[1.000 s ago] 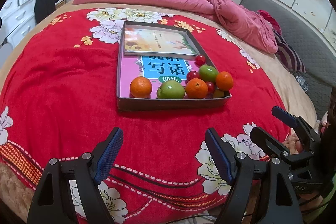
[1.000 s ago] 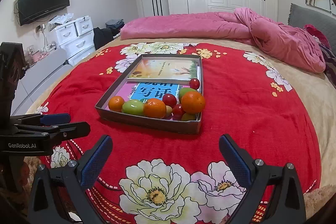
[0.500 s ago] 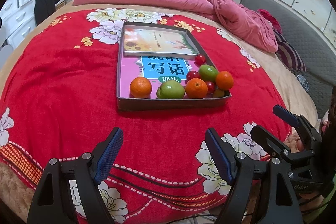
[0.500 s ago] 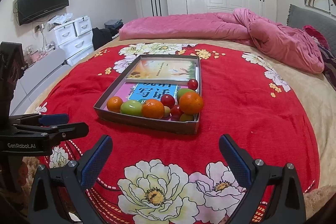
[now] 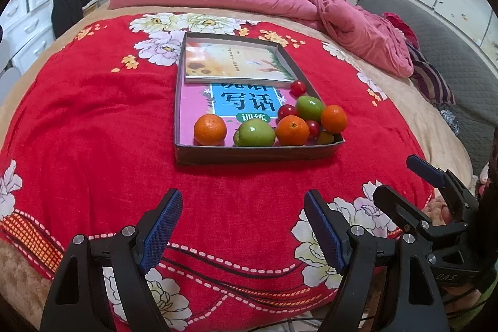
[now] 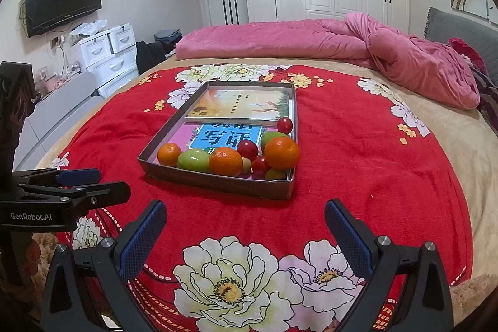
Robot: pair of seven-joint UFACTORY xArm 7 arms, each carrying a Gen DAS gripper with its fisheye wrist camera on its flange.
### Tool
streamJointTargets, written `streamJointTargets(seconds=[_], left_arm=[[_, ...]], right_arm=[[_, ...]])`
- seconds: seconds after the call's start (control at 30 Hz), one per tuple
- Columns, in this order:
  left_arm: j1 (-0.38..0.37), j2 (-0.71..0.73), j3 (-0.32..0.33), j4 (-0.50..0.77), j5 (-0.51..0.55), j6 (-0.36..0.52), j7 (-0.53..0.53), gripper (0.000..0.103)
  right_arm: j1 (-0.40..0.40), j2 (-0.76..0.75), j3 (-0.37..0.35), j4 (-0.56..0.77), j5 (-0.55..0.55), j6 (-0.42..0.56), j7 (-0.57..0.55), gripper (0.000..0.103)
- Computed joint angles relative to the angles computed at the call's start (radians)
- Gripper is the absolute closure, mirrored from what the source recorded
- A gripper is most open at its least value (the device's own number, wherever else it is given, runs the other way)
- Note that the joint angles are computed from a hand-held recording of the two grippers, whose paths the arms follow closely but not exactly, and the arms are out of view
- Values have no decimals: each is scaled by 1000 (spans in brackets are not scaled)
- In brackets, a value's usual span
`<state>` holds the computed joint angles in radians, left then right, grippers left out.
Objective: Organize fruits
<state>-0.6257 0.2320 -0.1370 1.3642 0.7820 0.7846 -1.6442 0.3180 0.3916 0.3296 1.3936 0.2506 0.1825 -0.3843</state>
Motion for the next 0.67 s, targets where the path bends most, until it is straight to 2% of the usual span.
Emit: streamJointTargets(seconds=[0.2, 0.33, 0.53, 0.67], left_arm=[[0, 7, 1, 8, -5, 5, 14, 22], [4, 7, 5, 2, -5, -23, 7, 22], [-3, 23, 10, 30, -7, 46, 16, 22], [28, 11, 29, -1, -42, 84, 7, 22]], right_arm=[[0, 0, -2, 0, -2, 0, 3, 1], [-1, 5, -8, 9, -5, 7, 10, 1], [9, 17, -26, 24, -19, 14, 36, 1], [36, 46, -74, 64, -47, 34, 114, 1]])
